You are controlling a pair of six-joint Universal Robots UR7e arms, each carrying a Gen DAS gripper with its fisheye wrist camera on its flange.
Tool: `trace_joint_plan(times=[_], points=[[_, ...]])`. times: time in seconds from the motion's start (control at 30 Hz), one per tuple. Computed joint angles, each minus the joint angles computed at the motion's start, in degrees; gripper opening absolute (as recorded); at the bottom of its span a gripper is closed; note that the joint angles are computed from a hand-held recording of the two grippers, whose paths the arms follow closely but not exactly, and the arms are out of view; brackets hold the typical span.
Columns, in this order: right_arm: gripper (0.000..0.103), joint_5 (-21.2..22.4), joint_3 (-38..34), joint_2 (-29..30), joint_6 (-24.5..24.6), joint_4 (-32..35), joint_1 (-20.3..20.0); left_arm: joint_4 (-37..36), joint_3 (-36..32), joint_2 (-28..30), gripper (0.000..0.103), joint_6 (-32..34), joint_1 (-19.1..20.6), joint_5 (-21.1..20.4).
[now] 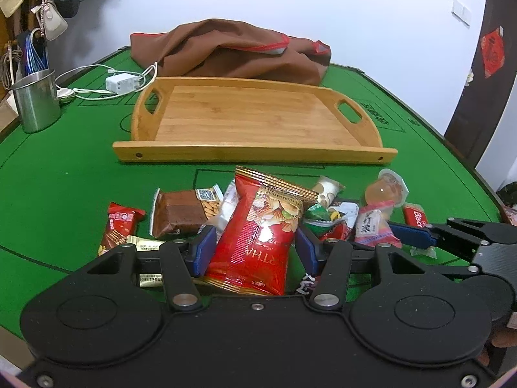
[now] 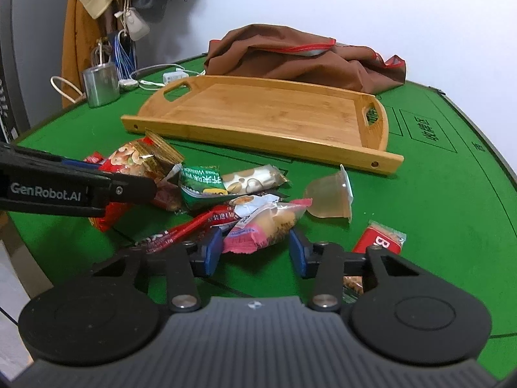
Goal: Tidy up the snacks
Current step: 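Close the left tool on the red nut bag while the right tool grips the pink candy packet, then carry the red nut bag with the left tool while the right tool carries the pink packet over the tray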
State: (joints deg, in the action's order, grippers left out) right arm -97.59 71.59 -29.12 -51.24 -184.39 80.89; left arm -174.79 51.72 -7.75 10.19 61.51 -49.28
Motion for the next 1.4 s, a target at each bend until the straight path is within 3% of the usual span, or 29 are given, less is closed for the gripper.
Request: trace_joint_plan(times=[0.43,0.73,0.9,1.13,1.2,1.4], points=[[0.045,1.1,0.9,-1.2,2.2,-1.0,-0.1,0.6,-3.0,0.7,0.051,0.0,0.3,-0.7],[0.055,0.4,-2.2,0.2,6.9,1.1,-0.5,0.6,-3.7,1.0,0.051,0.3,0.3,-0.7],[0.067,0.8,-2.8,0.5,8.6,1.2,-0.8,0.8,-3.8,1.1,0.051,0.1,0.3,-0.6],[0.067,-0.9,-4.8,2.4,8.1,-0.6,-0.5,2.0,-4.9,1.6,0.051,-0.3,0.5,-0.7],[0.049,-0.8,-5.0,2.6,8.7,-0.5,-0.5,2.2,-5.4,1.8,0.051,-0.2,0.5,-0.8],[0.042,-1.6,-4.7,2.4,9.1,-0.6,-0.2,2.3,-6.6,2.3,0.05,0.2,0.5,-0.9]])
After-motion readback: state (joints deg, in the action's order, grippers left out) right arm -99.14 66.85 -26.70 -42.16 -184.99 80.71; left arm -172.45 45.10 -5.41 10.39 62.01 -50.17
